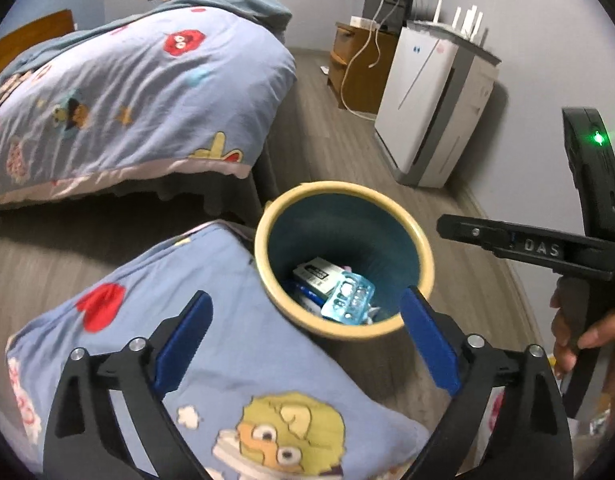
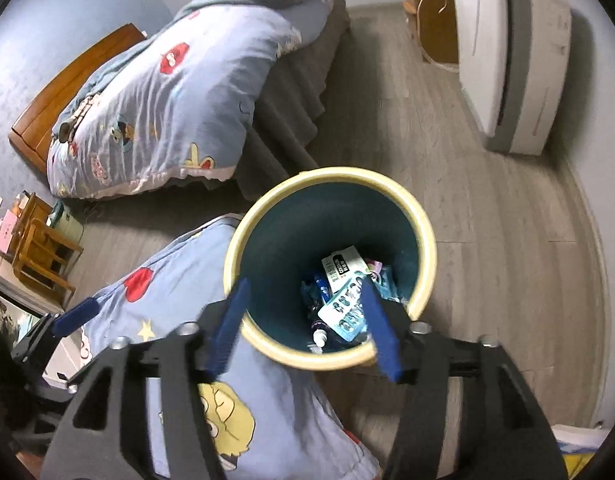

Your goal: Collect trash

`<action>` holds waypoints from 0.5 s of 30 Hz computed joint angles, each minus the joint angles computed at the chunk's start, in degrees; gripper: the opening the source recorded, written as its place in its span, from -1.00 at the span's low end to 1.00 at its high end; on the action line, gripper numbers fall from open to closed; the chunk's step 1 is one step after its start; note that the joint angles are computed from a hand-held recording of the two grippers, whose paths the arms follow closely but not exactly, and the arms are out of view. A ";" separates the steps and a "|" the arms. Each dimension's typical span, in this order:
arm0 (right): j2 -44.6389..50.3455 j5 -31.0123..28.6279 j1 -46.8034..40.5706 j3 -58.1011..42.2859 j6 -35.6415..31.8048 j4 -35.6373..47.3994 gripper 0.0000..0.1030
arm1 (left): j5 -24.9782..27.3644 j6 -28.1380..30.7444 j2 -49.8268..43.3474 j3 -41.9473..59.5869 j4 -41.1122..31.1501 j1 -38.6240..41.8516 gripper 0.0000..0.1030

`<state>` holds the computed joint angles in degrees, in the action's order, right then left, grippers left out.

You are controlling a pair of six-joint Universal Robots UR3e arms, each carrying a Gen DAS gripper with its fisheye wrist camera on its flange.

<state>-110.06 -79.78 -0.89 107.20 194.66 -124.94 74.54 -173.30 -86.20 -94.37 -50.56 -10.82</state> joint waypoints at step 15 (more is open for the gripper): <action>-16.05 -22.36 20.20 2.51 14.66 9.19 0.89 | 2.51 4.45 25.42 -10.69 -8.80 4.08 0.90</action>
<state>-126.11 -102.14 19.30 109.71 209.32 -115.75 77.05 -168.85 -60.78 -105.06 -59.36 -6.74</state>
